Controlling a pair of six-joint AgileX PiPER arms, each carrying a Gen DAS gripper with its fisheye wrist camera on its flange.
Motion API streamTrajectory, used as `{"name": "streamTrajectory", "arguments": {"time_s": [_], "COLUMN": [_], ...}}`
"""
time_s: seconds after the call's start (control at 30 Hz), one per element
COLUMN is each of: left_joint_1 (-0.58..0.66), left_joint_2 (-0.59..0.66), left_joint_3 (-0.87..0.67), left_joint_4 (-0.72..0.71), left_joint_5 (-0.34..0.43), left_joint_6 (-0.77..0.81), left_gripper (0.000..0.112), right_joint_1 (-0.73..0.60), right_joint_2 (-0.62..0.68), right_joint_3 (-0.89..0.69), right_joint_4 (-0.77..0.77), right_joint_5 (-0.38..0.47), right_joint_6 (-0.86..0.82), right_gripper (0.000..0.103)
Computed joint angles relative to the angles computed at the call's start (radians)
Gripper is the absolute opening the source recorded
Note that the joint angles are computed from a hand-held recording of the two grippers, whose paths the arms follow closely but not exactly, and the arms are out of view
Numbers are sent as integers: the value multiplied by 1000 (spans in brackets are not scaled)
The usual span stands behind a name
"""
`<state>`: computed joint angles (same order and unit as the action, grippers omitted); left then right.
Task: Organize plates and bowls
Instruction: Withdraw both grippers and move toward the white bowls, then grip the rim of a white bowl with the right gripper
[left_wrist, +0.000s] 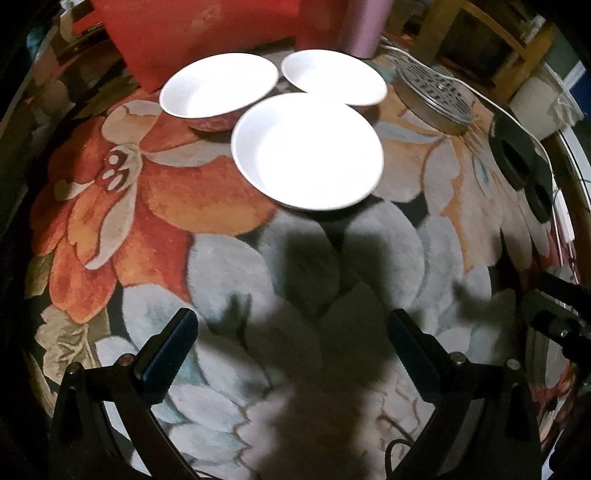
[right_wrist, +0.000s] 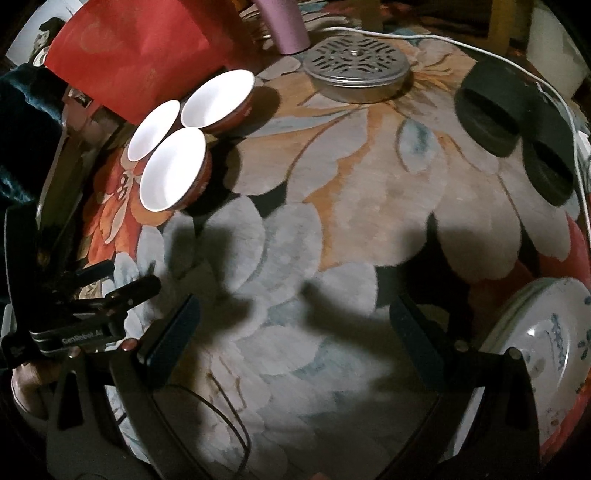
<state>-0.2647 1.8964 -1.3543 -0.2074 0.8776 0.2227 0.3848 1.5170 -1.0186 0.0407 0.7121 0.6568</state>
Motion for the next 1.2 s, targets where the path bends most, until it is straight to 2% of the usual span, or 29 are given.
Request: {"name": "streamTrajectory", "arguments": {"time_s": [0.33, 0.5, 0.73, 0.87, 0.97, 1.1, 1.17, 1.2], "left_joint_1": [68, 104, 132, 127, 124, 109, 100, 97], "left_joint_2": [77, 151, 232, 286, 317, 360, 381, 396], "left_joint_3": [-110, -219, -351, -429, -472, -517, -539, -560], "left_joint_4": [0, -9, -55, -57, -58, -56, -59, -66], "left_joint_5": [2, 40, 78, 113, 128, 144, 150, 166], "left_joint_6": [4, 15, 15, 24, 22, 33, 34, 33], "left_gripper": [102, 102, 102, 101, 95, 82, 65, 49], "right_joint_1": [-29, -55, -81, -107, -129, -144, -148, -148], "right_joint_2": [153, 248, 334, 396, 442, 494, 515, 526], "right_joint_3": [-167, -252, -373, -444, -475, -503, -516, -524], "right_joint_4": [98, 156, 164, 235, 310, 366, 394, 404], "right_joint_5": [-10, -6, -11, 6, 9, 24, 25, 25], "right_joint_6": [-136, -210, -216, -248, -276, -288, -306, -317], "right_gripper": [103, 103, 103, 102, 101, 82, 73, 65]}}
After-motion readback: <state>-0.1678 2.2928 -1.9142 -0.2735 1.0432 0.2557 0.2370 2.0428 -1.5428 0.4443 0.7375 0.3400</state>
